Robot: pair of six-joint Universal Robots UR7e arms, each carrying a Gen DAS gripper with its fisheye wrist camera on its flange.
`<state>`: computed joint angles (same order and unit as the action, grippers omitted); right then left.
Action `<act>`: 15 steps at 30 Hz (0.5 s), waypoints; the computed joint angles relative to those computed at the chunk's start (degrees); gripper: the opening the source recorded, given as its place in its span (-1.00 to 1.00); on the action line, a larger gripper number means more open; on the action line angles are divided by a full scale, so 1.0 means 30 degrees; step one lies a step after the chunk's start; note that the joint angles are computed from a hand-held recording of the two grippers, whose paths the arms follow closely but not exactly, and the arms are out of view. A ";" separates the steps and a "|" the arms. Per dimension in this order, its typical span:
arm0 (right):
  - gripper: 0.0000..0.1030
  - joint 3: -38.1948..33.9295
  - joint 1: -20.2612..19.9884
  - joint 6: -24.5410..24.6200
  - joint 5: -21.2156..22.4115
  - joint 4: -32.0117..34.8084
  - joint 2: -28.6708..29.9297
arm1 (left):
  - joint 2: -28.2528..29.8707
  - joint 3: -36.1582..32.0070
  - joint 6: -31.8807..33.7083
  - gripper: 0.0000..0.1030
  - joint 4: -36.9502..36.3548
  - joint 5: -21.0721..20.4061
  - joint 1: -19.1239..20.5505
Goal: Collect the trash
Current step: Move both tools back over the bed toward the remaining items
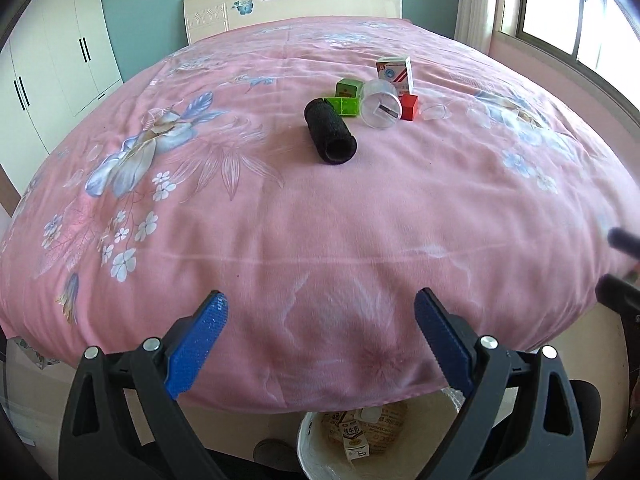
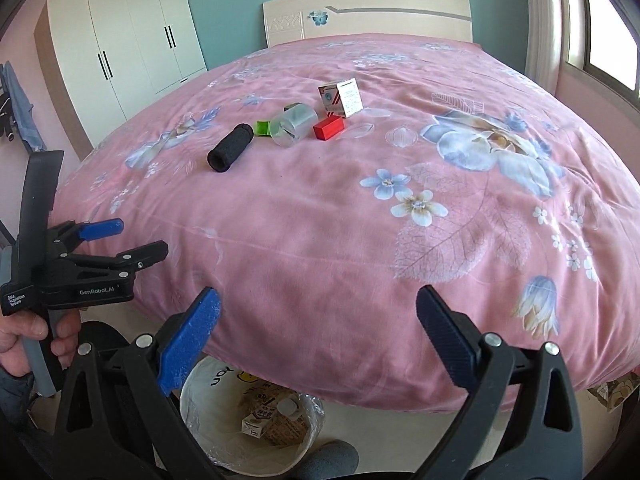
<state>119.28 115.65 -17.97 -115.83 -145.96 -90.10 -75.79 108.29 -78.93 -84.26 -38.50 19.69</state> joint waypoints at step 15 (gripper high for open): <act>0.87 -0.3300 -0.0796 -0.1251 -0.0224 -0.1207 0.3644 | 0.2214 -0.2733 0.3231 0.86 -0.2699 0.1833 0.2988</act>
